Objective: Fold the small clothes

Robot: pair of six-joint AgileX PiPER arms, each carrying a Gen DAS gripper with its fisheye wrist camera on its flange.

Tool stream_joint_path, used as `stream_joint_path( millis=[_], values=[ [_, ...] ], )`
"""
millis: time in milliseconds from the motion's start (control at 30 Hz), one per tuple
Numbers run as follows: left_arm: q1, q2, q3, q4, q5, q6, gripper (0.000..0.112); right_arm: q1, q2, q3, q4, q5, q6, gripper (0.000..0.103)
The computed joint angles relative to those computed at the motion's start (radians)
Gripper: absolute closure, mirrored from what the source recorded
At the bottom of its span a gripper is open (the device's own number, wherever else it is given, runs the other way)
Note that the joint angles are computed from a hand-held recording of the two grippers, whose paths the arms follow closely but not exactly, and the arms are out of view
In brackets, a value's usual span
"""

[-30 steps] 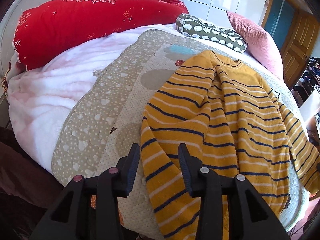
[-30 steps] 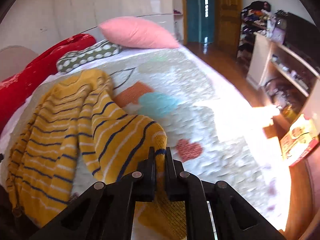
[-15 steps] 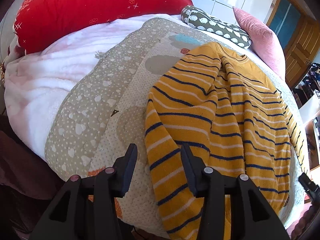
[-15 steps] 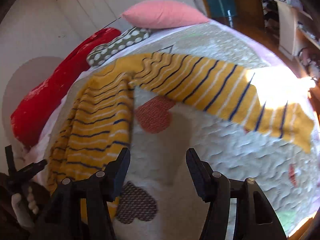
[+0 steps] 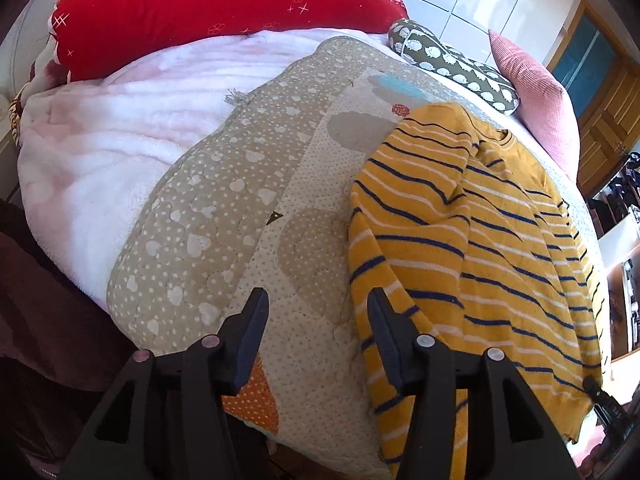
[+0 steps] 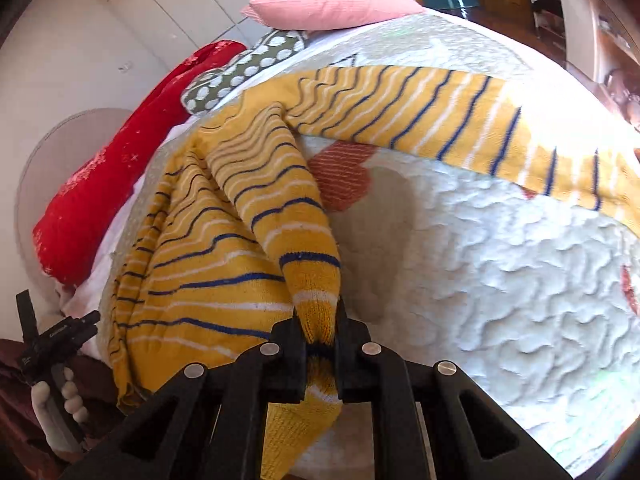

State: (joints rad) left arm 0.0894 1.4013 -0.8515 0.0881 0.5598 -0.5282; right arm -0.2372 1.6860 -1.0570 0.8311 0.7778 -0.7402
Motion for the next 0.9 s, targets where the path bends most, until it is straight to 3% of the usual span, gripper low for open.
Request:
stream_joint_path(
  millis=[67,133,200,300,367,400,433,467,733,900],
  values=[
    [0.003,0.046,-0.05,-0.003,0.001,0.034,0.061,0.005,0.001,-0.008,-0.077,-0.01,0.066,0.089],
    [-0.003,0.114,-0.13,0.017,0.013,0.068,0.05,-0.023,-0.029,0.025,-0.045,-0.02,0.041,0.073],
    [0.003,0.205,-0.223,0.01,0.008,0.14,0.039,-0.047,-0.06,0.051,-0.018,-0.033,0.026,0.063],
    [0.022,0.382,-0.397,-0.029,0.079,0.22,0.038,-0.053,-0.09,0.072,0.003,-0.071,0.014,0.062],
    [0.028,0.473,-0.483,-0.096,0.13,0.304,0.051,-0.056,-0.104,0.075,-0.008,-0.082,0.017,0.062],
    [0.017,0.498,-0.507,-0.084,0.146,0.308,0.084,-0.055,-0.11,0.074,-0.014,-0.084,0.024,0.062],
    [0.002,0.512,-0.529,-0.059,0.164,0.296,0.102,-0.061,-0.109,0.071,-0.017,-0.082,0.021,0.062],
    [-0.009,0.519,-0.55,-0.036,0.183,0.281,0.109,-0.063,-0.11,0.068,-0.025,-0.082,0.027,0.062],
    [-0.055,0.63,-0.821,0.581,0.431,-0.094,0.108,-0.065,-0.105,0.074,-0.026,-0.107,0.026,0.062],
    [0.031,0.663,-0.922,0.533,0.478,-0.051,0.102,-0.058,-0.1,0.078,-0.016,-0.106,0.037,0.062]
  ],
)
